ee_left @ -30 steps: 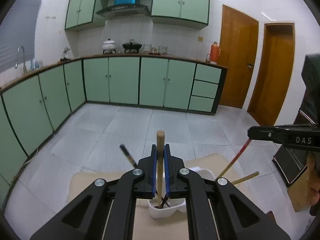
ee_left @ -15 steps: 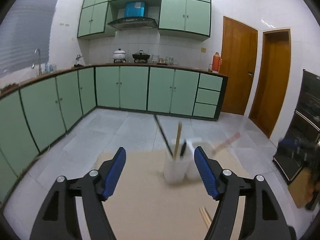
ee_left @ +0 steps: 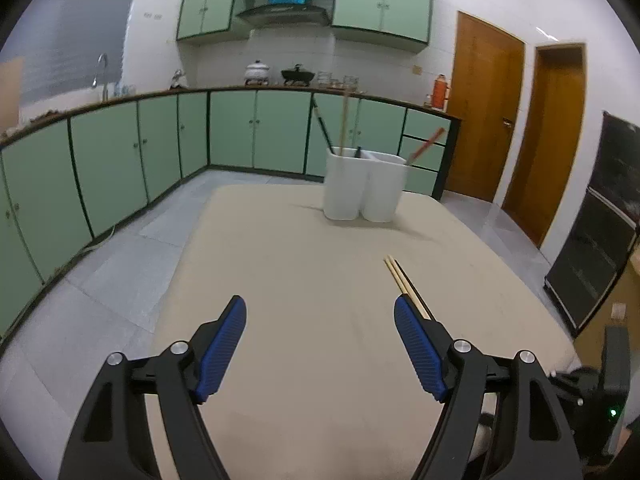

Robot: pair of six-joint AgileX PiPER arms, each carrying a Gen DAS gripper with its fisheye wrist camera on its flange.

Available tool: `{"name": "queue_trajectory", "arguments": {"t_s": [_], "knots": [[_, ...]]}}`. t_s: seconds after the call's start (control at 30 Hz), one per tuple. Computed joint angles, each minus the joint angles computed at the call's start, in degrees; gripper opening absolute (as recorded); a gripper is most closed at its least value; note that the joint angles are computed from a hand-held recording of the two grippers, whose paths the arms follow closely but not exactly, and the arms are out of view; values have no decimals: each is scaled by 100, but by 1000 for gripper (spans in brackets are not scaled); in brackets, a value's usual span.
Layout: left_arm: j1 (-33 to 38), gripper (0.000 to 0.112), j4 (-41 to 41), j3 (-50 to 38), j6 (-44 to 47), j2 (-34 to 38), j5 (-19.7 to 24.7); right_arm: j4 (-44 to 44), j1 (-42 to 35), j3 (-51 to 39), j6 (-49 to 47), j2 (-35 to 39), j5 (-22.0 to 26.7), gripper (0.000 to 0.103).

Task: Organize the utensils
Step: 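Return to the table and grasp the black chopstick with the right tool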

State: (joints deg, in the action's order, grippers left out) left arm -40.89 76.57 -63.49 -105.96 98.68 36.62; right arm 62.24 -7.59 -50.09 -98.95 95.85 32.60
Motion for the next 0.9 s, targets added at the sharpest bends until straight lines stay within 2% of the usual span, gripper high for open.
{"name": "queue_trajectory", "arguments": {"t_s": [0.1,0.3,0.47,0.63,0.77,0.9], "knots": [[-54,75,87,36,-151,77,-134,85,130,-212,132,177,-152,33],[-128,75,-100,-89,26,422,-412,-6,-95,-621,532,501,103,32],[-287,75,-365,-359,433,838,-668,51,-160,-697,291,604,238,32],[-303,75,-678,-561,767,1121,-750,74,-327,-941,360,812,234,12],[-369,75,-928,-724,1180,1307,-887,-232,-498,-1312,626,1027,766,15],[-421,75,-1317,-1021,1689,1562,-1003,-303,-517,-1572,517,1211,805,10]]}}
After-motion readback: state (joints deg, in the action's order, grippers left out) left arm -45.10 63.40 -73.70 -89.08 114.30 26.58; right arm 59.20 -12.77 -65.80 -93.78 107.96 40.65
